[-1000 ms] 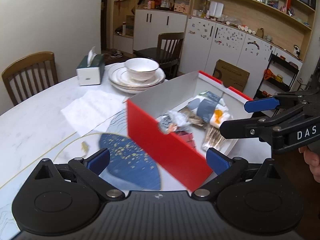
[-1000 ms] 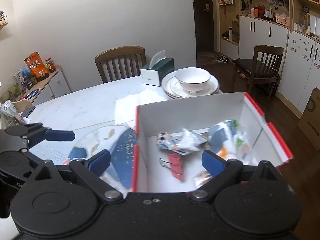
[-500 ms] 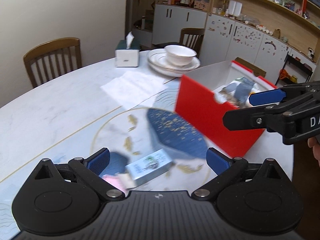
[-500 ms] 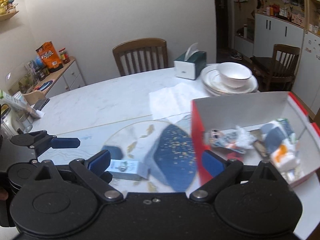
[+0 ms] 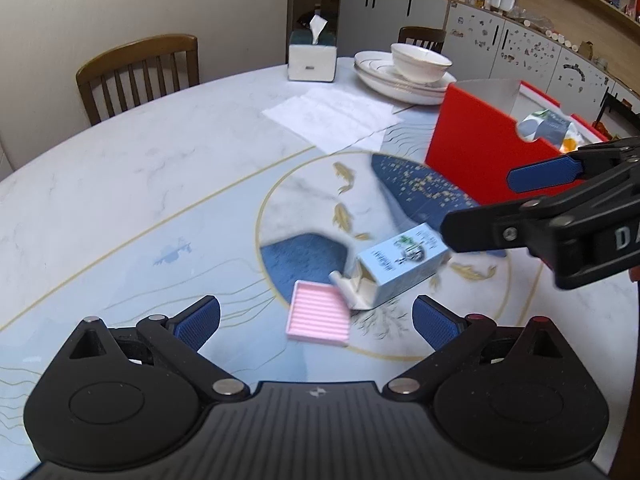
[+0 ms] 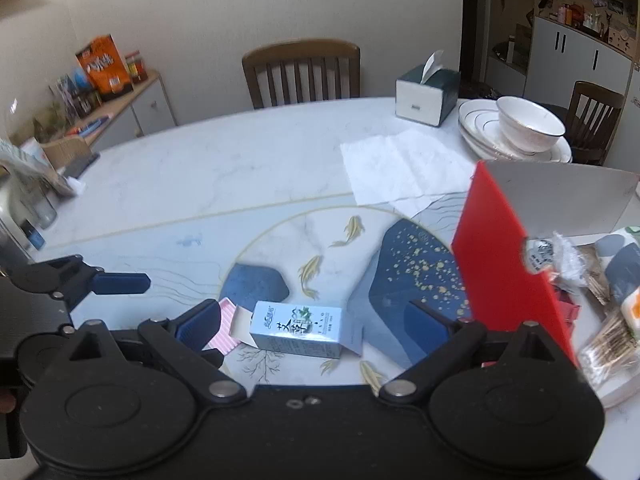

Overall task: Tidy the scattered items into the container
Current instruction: 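Grasp the white-blue carton with the right tool while the left tool grasps the pink tray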

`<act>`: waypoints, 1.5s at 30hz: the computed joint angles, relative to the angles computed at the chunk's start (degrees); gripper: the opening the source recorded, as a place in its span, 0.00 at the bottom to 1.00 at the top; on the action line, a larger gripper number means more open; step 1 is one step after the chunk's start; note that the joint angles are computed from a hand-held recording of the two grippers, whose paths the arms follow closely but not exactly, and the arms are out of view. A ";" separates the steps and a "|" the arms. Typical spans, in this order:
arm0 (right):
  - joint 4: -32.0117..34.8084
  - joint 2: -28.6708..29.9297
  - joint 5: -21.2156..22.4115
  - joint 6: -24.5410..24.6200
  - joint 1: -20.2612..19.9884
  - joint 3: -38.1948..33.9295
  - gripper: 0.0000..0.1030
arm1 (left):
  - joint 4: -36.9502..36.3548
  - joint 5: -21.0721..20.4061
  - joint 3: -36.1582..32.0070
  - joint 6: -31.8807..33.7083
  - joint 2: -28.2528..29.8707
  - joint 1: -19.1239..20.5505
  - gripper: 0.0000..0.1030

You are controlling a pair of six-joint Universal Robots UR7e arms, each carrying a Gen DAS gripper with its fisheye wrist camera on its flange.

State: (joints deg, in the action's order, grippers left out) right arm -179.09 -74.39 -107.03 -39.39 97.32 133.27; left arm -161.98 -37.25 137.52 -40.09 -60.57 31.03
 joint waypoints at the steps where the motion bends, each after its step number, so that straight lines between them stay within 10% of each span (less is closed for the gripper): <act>1: -0.29 0.72 -0.31 -0.06 0.08 -0.07 0.95 | -0.33 0.04 0.19 0.11 0.10 0.27 1.00; 21: -3.28 10.51 -6.75 0.22 0.41 -3.30 0.93 | -16.05 1.57 1.98 10.48 6.83 2.47 0.98; 37: -2.04 11.64 -7.30 0.59 0.10 -4.17 0.82 | -15.22 0.34 1.73 10.63 7.10 2.56 0.38; 45: -1.92 11.37 -7.31 0.04 0.16 -4.22 0.71 | -15.27 0.28 1.50 11.10 7.45 2.52 0.38</act>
State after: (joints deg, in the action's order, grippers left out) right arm -181.01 -63.02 -114.34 -39.36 97.47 129.05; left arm -177.25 -36.97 139.01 -28.98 -53.11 33.55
